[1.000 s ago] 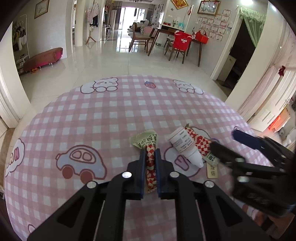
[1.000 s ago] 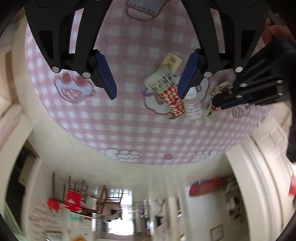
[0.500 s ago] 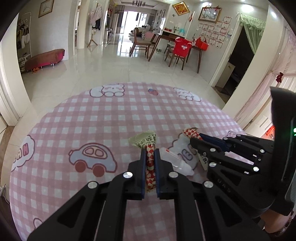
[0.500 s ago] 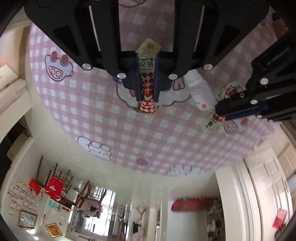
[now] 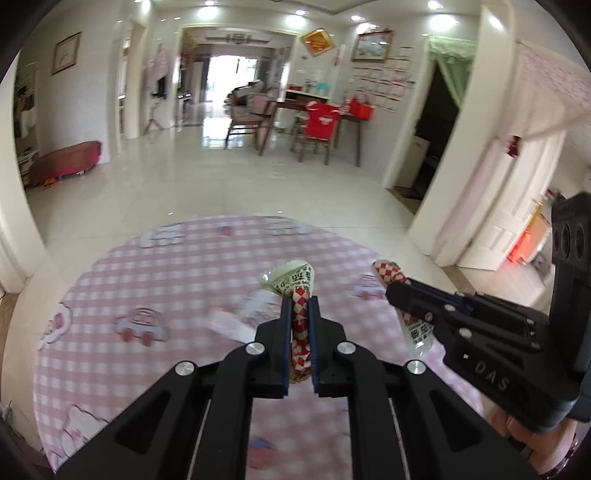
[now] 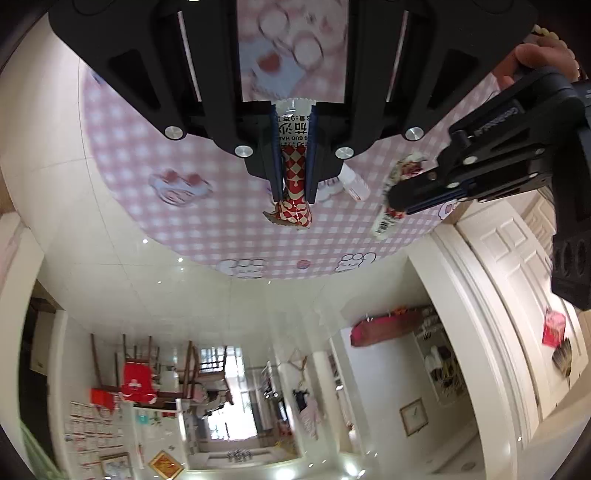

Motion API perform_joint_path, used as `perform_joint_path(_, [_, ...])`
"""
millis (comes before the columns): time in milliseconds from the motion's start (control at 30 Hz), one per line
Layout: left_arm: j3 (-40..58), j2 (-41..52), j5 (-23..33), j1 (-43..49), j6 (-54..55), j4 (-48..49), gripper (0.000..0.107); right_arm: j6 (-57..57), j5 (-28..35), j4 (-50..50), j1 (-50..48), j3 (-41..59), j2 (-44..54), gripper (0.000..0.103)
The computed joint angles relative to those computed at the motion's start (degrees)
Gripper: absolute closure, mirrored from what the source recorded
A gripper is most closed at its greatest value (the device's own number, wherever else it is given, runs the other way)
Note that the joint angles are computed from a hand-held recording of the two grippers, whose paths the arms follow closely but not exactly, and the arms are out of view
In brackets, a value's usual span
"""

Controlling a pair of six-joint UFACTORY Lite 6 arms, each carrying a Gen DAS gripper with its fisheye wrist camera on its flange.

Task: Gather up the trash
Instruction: 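Carry both red-checkered wrappers toward the blue bucket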

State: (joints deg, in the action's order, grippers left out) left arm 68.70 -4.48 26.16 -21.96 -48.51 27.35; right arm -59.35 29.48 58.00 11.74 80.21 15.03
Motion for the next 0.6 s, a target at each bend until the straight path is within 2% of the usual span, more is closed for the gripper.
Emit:
perform_joint_path(133, [4.8,3.2,4.6,-10.4,-9.1,7.4,0.099,-8.8,3.9,7.9,-8.8,-12.2,-10.8,0.091])
perform_joint_path(333, [17.9,15.6,9.9,-24.8,-15.6,11.8,0.099,-19.1,17.2,12.8,-30.7,-24.9,-20.7,0.091])
perform_joint_path(500, [37.9,33.6,13.9,-33.9,-11.3,7.6,0.099,-26.8,28.4,12.3,-52.3,-28.1,-19.4,0.091])
perform_joint_path(600, [55.6,47.6,16.7,-37.4,-4.8,2.3,0.099,-29.8,32.6,10.9,-62.9,-26.7,-14.4,0.091])
